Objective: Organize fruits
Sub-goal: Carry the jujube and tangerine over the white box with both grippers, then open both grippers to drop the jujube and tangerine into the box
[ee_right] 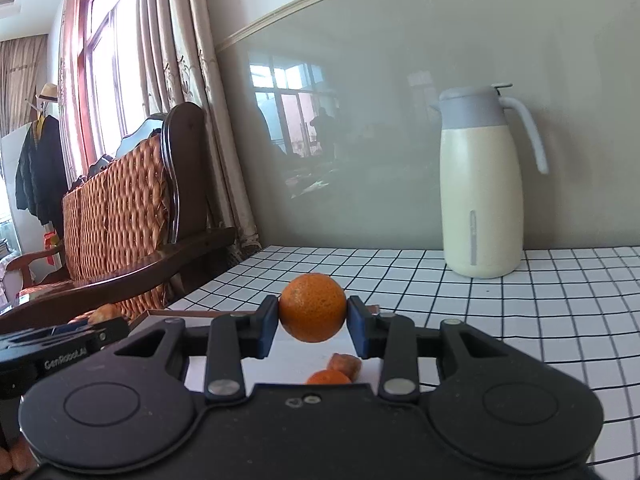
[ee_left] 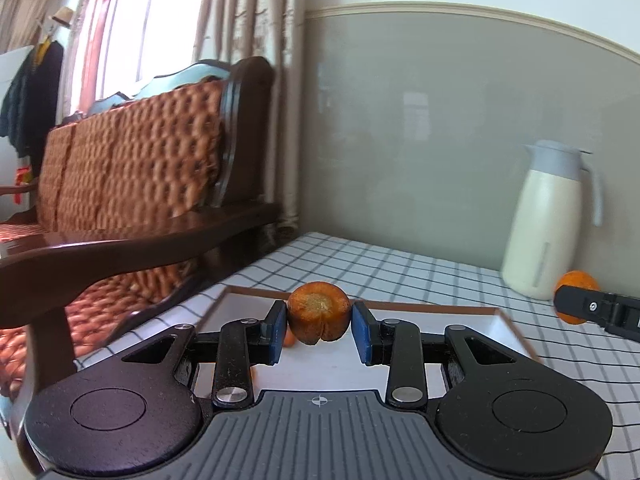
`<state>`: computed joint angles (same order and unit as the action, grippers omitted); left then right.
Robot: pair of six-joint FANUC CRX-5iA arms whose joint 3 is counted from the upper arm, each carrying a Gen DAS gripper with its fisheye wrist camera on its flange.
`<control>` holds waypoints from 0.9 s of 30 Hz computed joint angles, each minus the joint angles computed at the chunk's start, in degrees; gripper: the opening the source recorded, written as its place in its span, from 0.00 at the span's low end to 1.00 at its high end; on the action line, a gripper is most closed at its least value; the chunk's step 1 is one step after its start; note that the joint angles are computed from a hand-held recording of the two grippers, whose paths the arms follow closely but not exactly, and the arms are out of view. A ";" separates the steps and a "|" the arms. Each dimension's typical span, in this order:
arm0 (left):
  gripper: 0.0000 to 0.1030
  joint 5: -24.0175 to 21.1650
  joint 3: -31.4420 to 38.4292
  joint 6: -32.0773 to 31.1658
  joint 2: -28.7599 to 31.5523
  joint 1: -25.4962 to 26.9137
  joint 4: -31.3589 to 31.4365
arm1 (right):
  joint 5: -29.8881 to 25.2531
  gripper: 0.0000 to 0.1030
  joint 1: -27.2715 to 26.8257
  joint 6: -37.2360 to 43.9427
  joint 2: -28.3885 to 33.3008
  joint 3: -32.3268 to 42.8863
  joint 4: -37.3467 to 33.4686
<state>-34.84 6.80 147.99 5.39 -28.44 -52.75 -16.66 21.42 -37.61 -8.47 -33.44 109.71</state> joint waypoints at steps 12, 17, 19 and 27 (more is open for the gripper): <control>0.34 -1.09 1.38 2.00 2.12 1.49 -1.68 | -3.11 0.28 2.80 3.83 5.41 3.35 -5.93; 0.34 -1.44 1.84 2.04 2.67 1.68 -1.12 | -4.84 0.28 4.26 8.09 7.17 4.75 -11.27; 0.34 -1.55 2.07 1.75 2.99 1.90 -0.83 | -5.27 0.28 4.53 9.14 7.81 5.22 -12.79; 1.00 -7.76 7.59 -4.24 7.81 3.24 5.09 | -13.38 0.88 6.54 7.93 8.96 5.73 -12.47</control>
<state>-42.61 14.39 143.75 13.20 -25.20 -47.66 -30.04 27.95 -29.69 0.49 -27.71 97.25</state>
